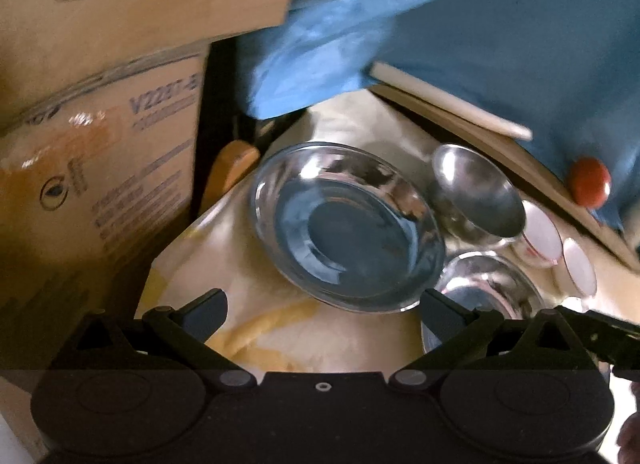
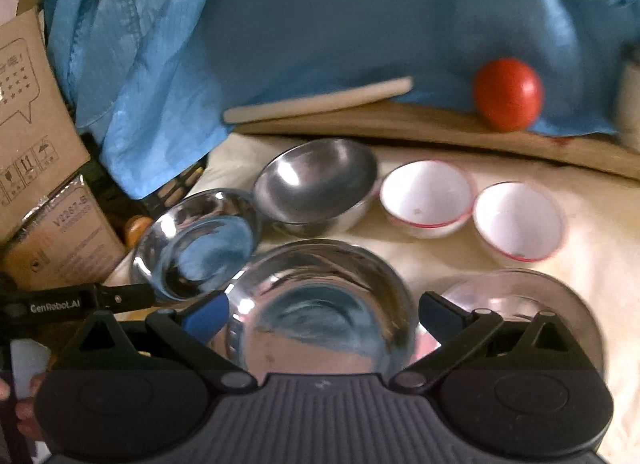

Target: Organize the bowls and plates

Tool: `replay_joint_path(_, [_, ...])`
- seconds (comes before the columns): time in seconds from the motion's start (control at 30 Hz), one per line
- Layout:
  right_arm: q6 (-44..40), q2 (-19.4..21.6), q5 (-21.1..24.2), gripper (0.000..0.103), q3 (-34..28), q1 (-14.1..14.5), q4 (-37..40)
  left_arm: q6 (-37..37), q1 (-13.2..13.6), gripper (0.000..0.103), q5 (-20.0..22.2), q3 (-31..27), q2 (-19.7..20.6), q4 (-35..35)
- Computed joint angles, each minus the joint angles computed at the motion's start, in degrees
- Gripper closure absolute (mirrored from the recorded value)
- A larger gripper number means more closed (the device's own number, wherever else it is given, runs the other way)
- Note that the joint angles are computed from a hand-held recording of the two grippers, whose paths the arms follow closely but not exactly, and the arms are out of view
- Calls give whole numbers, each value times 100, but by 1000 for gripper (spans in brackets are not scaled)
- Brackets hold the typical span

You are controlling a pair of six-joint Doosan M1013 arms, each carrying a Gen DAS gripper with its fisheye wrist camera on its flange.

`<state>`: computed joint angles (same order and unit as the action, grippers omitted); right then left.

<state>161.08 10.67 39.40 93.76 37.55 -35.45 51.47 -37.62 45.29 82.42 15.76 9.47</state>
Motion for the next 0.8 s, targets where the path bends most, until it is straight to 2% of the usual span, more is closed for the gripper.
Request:
replay_joint_path(0.27, [-1883, 183, -754, 1, -240, -395, 1550, -769, 10, 3, 371, -209, 157, 105])
replay_joint_path(0.37, [-2619, 282, -900, 5, -362, -522, 2164, -981, 6, 5, 427, -249, 208, 159])
replay_joint_path(0.6, [-4120, 560, -855, 16, -664, -728, 3530, -1218, 18, 17, 404, -295, 271, 146])
replay_joint_path(0.8, [-4757, 724, -726, 24, -831, -814, 4139, -1337, 56, 35, 315, -291, 293, 38])
